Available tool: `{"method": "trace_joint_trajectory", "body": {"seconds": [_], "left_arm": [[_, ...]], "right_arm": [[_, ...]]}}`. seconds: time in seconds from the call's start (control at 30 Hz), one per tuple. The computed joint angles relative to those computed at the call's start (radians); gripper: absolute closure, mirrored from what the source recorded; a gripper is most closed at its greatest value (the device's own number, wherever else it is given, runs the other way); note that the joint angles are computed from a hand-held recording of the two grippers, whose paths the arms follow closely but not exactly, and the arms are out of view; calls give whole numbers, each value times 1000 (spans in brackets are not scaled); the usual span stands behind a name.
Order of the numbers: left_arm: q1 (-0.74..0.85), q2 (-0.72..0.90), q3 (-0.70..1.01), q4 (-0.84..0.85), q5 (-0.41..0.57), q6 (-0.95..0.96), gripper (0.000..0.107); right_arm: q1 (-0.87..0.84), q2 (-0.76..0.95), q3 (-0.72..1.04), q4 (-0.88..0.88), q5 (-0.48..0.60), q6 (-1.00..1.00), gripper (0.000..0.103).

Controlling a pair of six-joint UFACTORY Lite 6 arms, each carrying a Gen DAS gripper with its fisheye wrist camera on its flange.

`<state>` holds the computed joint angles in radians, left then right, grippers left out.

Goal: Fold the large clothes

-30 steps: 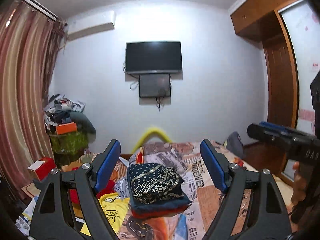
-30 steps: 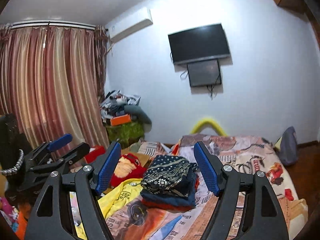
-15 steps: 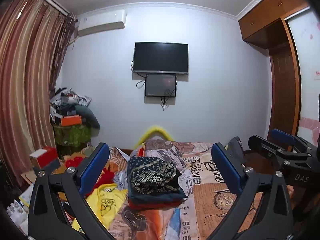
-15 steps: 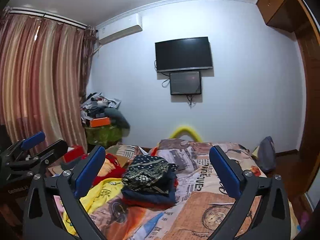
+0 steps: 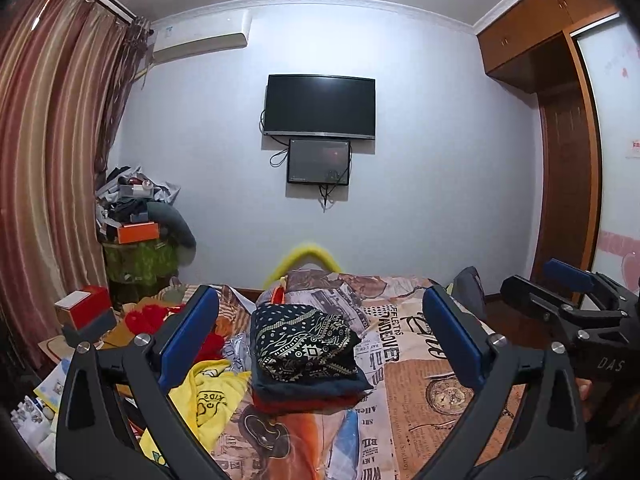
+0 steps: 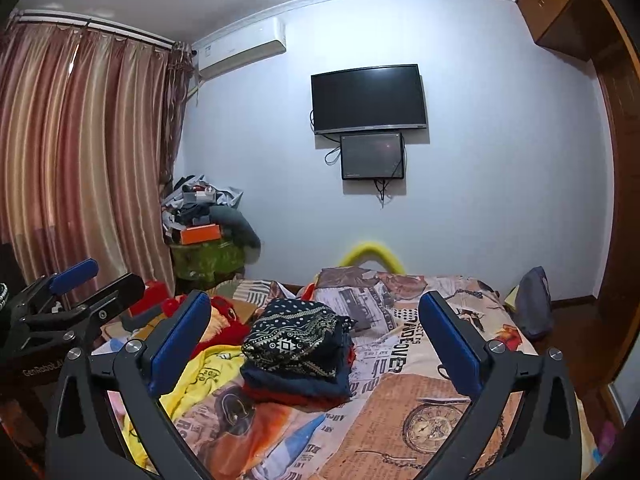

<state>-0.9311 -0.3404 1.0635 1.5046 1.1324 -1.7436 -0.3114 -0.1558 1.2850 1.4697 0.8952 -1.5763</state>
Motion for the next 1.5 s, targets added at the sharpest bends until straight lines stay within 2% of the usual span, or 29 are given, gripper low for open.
{"method": "trace_joint_trajectory", "body": {"seconds": [0.67, 1.5], "left_arm": [[32, 26, 12, -12, -29, 0, 4], [50, 25, 6, -17, -49, 8, 4]], "right_arm": [[-7, 36, 37, -68, 44, 66, 0], [-10, 42, 41, -78, 38, 86, 0]]}}
